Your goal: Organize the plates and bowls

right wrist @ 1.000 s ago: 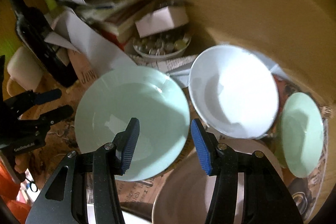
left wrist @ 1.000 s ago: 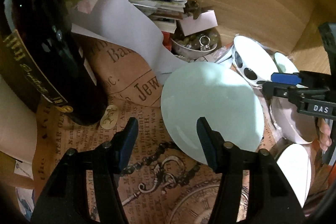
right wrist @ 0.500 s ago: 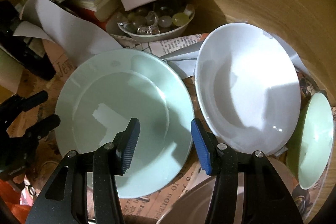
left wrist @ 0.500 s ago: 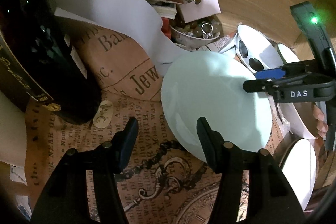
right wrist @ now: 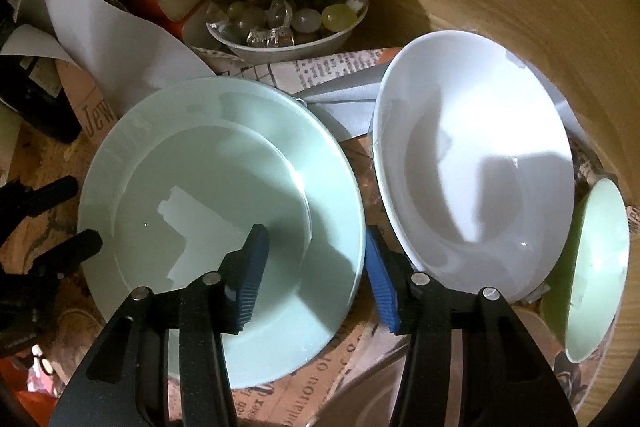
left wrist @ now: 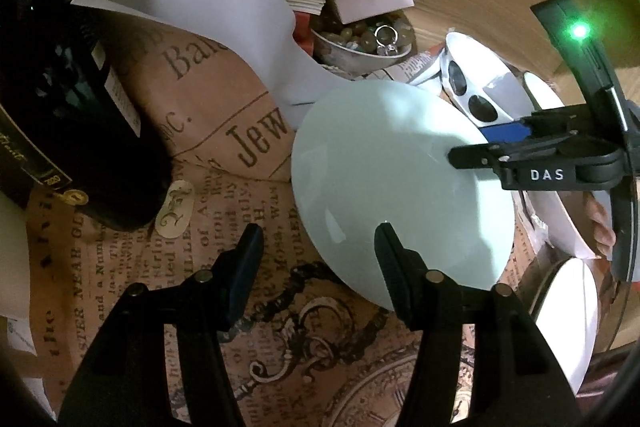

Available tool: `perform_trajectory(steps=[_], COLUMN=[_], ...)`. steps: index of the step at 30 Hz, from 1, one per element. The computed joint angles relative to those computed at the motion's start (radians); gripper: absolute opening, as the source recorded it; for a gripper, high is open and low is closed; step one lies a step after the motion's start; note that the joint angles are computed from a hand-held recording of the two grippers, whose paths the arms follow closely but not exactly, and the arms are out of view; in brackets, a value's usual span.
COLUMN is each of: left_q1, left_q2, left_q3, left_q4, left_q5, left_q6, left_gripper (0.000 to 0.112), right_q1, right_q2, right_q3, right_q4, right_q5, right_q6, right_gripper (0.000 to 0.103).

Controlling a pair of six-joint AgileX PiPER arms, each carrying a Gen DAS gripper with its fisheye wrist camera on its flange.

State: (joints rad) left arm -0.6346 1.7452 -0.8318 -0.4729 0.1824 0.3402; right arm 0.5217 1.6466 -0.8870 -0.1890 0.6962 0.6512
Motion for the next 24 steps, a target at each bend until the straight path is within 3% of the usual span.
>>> perform_trajectory(steps=[5,8,14,21,24], left_q1=[0.022,0.038,0.036,0.025,-0.001], left_q2=[-0.014,-0.012,-0.034,0.003,0.004], left_q3=[0.022,0.033,0.074,0.037,0.037], left_q4=[-0.077,-0.11,-0.052,-0.166,-0.081], left_q5=[0.011,0.021,-0.009,0.005,-0.019], left_q6=[0.095,0.137,0.094,0.204,0.105], left_gripper=[0.057,0.051,0.045,0.039,0.039], right_q1=[-0.008,-0.009,0.043,0.093,0.1], right_q2=[-0.049,-0.062,-0.02,0.043,0.059], right_q3=[0.038,0.042,0.041,0.001,0.008], right_q4=[0.07,0.115,0.067,0.004,-0.032], right_q5=[-0.035,-0.042,-0.054,-0.053,-0.078], right_q6=[-0.045,-0.095,-0.053,0.021,0.067], right_gripper=[0.031,0.029,0.031,0.041,0.037])
